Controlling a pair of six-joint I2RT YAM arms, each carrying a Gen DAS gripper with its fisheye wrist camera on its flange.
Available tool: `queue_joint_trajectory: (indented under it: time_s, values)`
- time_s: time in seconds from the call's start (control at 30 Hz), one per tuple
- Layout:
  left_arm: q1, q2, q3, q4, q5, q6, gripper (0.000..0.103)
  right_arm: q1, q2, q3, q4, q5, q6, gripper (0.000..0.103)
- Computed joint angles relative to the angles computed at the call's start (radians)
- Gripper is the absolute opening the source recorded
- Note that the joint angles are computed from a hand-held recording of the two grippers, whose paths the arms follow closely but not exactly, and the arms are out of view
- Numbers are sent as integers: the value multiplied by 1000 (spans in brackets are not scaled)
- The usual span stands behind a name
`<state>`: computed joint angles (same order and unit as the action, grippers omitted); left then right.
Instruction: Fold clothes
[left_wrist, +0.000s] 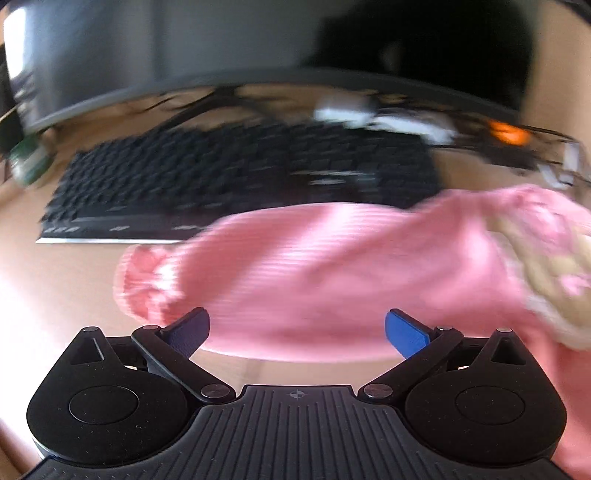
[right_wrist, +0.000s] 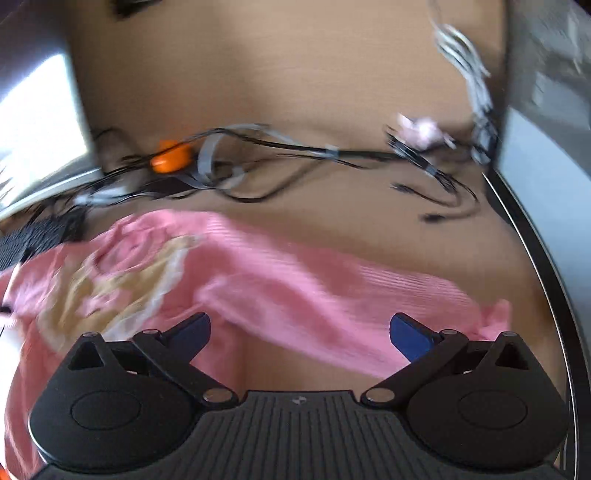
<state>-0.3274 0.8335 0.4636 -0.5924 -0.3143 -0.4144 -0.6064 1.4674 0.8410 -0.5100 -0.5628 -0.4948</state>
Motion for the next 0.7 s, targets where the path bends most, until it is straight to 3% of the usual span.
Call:
queue_joint_trajectory:
  time_s: [0.1,0.2,0.37,0.47,0.57,0.63,0.7]
  values:
    - [-211,23,58,-11,-39,-104,103,-8,173,116,-19,6,60,103]
    - [-403,85,130,-2,-52,-177,103,12,193,108,69,33,75,103]
    - [-590,264,228,83,16,-226,103,132,250,72,343,227,78,103]
    - [-651,391,275,103,39,-246,103,167,321,123,424,258,112,103]
    - [-679,433,290,106,52,-256,103,187,254,82,473,312,147,103]
    - [-684,423,277,119,54,-261,103,159,124,4,442,223,127,103]
    - [-672,422,260,145,68,-260,103,106,-29,-59,310,104,40,103]
